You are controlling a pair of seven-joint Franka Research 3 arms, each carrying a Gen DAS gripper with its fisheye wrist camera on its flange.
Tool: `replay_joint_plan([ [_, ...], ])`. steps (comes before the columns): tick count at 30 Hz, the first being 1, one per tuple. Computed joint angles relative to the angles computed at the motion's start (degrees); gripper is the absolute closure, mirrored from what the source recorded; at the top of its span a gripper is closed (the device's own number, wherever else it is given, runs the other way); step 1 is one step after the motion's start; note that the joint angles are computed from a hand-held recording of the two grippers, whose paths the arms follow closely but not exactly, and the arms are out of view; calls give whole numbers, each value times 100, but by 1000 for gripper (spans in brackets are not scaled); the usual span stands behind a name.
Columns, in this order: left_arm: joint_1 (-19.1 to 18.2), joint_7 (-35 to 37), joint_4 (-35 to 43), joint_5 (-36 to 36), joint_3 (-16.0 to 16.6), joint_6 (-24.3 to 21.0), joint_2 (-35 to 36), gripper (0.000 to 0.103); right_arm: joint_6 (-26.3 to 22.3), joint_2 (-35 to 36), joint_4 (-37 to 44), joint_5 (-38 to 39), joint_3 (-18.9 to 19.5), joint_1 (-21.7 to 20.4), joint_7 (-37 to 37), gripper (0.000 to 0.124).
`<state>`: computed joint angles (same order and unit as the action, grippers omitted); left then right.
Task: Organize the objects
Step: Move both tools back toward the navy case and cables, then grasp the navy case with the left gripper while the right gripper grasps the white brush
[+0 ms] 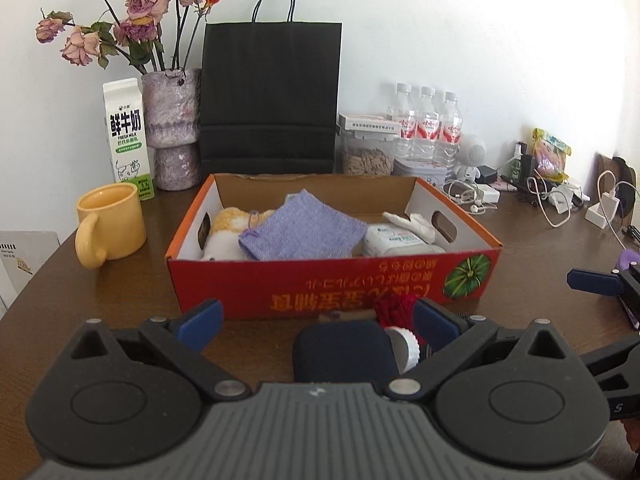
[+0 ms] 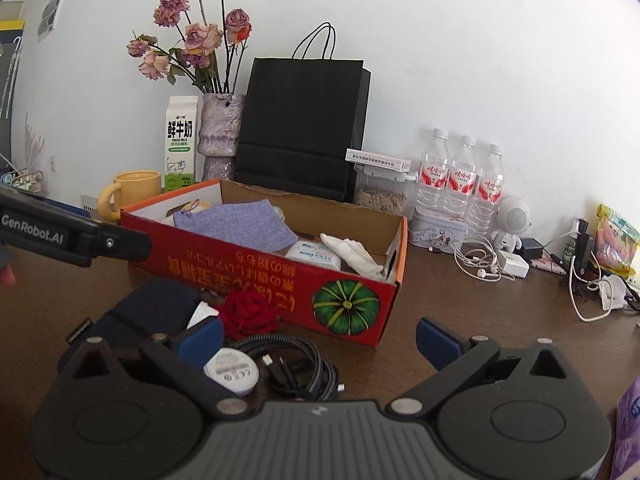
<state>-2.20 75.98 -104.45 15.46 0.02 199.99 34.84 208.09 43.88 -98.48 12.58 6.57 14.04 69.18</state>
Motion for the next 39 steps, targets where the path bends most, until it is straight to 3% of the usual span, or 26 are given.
replay_joint_plan([
  [6, 175, -51, -454, 238, -239, -206, -222, 0, 217, -200, -557, -82, 137, -186, 249, 21],
  [12, 211, -138, -419, 322, -363, -531, -168, 0, 203, -186, -667, -299, 209, -307, 501, 21],
  [23, -420, -624, 122, -60, 226, -1050, 230, 0, 114, -129, -623, -342, 131, -249, 630, 21],
  [25, -453, -662, 126, -26, 262, -1037, 249, 7, 128, -120, -623, -395, 180, -300, 661, 21],
  [27, -329, -622, 67, 90, 119, -942, 231, 32, 100, -118, -614, -383, 179, -304, 681, 21],
  [30, -604, -684, -55, -10, 403, -776, 178, 37, 46, -120, -589, -310, 141, -263, 683, 21],
  [39, -448, -588, -414, -139, 340, -391, -89, 38, 60, -99, -563, -302, 138, -222, 651, 21],
])
